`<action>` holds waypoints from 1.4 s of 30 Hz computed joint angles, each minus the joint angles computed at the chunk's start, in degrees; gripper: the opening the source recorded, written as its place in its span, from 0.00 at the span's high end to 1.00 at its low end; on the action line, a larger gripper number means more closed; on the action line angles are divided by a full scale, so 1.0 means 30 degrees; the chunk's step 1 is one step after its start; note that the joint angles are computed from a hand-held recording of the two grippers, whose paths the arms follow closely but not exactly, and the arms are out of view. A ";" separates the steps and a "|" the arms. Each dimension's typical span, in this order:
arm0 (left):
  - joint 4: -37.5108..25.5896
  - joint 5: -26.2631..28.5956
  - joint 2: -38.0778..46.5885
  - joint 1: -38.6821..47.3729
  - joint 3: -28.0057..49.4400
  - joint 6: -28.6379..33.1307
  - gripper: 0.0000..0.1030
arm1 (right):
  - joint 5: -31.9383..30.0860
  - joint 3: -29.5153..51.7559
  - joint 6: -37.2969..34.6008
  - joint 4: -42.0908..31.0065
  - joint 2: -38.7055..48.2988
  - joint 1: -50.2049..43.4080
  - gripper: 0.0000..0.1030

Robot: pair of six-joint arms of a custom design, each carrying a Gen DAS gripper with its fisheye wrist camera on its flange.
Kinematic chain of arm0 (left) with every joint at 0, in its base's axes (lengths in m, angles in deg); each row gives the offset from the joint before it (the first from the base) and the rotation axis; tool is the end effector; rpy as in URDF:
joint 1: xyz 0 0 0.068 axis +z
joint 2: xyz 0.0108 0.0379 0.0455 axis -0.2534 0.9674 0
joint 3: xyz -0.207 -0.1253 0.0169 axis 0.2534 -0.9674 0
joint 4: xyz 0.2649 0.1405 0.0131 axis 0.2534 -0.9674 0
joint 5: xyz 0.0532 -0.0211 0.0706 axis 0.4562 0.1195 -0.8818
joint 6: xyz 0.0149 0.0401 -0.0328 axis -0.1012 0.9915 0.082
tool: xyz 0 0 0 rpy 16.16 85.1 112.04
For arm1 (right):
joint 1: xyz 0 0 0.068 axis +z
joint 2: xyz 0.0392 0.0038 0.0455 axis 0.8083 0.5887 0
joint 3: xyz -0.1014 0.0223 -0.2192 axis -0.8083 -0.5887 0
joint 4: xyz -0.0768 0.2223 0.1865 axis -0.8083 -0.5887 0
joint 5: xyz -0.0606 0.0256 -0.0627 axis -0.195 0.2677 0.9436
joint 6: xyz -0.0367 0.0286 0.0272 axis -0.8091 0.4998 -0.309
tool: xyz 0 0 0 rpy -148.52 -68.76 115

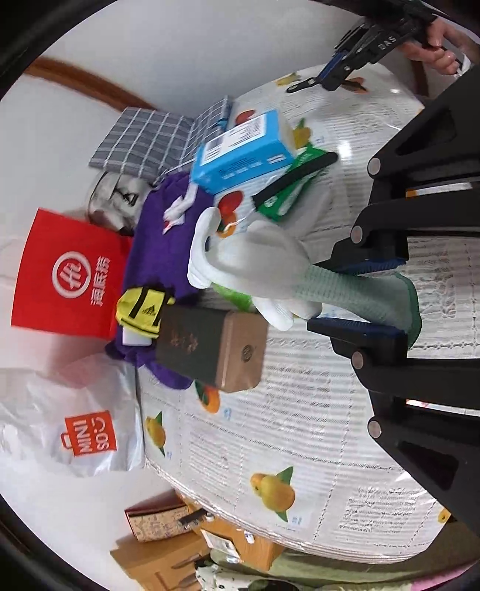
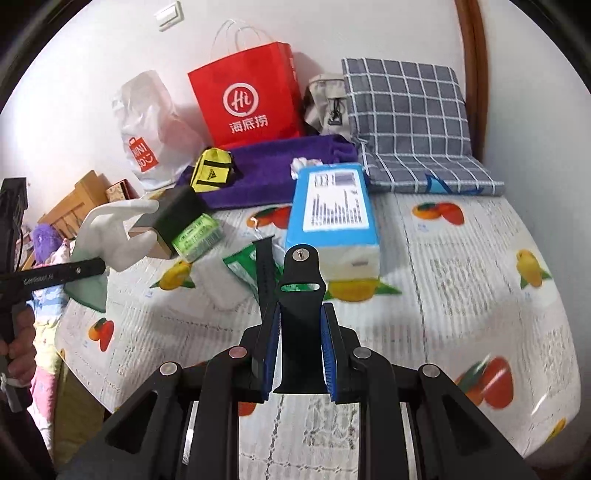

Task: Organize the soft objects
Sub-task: 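Carry the green-cuffed glove onto the purple towel with the left gripper while the right holds the band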

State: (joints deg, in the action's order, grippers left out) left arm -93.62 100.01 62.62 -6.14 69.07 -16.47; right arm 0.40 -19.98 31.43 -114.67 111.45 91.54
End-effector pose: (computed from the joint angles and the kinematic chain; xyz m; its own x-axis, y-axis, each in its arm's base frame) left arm 0.2709 0.0284 0.2810 -0.8197 0.0853 -0.5665 0.2199 0.9599 -0.1736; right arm 0.1715 0.1156 0.2332 -0.6840 0.1586 -0.7120 0.0372 0.9824 0.1830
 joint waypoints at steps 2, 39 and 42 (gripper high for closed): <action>0.0198 -0.0370 0.0547 -0.0277 0.0534 -0.0736 0.80 | -0.0782 0.0344 -0.0775 0.0188 0.0159 -0.0868 0.79; 0.1617 -0.3607 0.2108 -0.3064 0.3331 -0.6145 0.80 | -0.7619 0.4073 -0.7251 0.4009 0.5106 -0.6166 0.79; 0.1446 -0.3327 0.2434 -0.2853 0.3829 -0.5731 0.80 | -0.7028 0.4437 -0.7162 0.3964 0.5095 -0.5681 0.79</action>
State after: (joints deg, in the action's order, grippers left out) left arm -89.29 90.03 69.93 -14.70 80.56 -33.66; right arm -20.68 -6.67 9.95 -102.77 126.74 74.50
